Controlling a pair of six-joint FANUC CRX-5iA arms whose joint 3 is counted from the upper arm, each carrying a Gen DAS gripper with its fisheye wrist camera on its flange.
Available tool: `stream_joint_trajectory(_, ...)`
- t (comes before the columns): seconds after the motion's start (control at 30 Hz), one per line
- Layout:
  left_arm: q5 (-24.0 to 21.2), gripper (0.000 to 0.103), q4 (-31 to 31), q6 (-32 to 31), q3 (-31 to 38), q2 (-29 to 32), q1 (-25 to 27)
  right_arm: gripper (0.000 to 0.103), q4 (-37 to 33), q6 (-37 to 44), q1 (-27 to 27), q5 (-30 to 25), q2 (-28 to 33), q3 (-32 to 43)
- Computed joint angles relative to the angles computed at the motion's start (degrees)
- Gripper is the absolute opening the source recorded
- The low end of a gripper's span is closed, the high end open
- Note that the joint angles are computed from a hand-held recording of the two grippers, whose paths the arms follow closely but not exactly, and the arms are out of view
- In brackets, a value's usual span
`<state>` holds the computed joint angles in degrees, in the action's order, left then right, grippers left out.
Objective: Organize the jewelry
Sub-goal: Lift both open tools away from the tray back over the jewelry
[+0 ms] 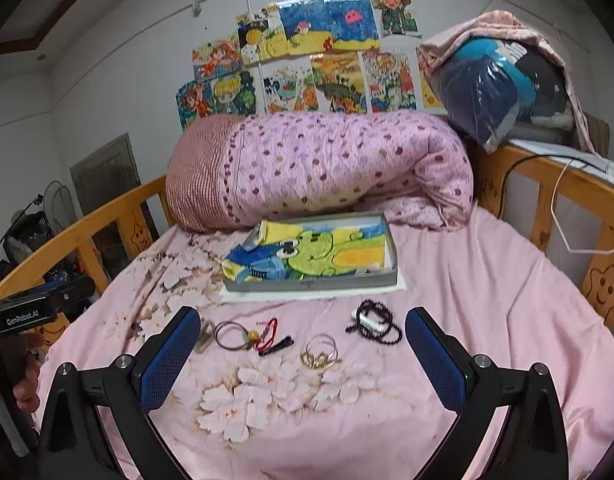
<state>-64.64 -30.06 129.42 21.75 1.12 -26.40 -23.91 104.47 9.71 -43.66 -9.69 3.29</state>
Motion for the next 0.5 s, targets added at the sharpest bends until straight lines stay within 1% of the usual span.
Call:
stream_joint_trajectory(0.17, -0.7, 0.1, 1.0, -0.2, -1.4, 0.2, 0.9, 0.103, 2.5, -1.8, 1.7, -1.2, 0.7, -0.9)
stream_joint_trajectory(0.27, -0.8, 0.1, 2.2, -0.7, -2.1, 0.5, 1.7, 0.103, 4.2, -2.8, 2.6, -0.8, 1.3, -1.6)
stream_joint_trajectory(0.4, -0.4, 0.1, 5.1, -1.5, -3.3, 1.1, 3.6, 0.103, 6.0, -4.2, 3.3, -1.9, 3.1, -1.2)
stream_joint_trajectory(0.5, -0.2, 0.1, 5.7, -1.5, -3.8, 1.6, 4.5, 0.103, 6.6, -3.6, 3.6, -2.9, 4.7, -0.5)
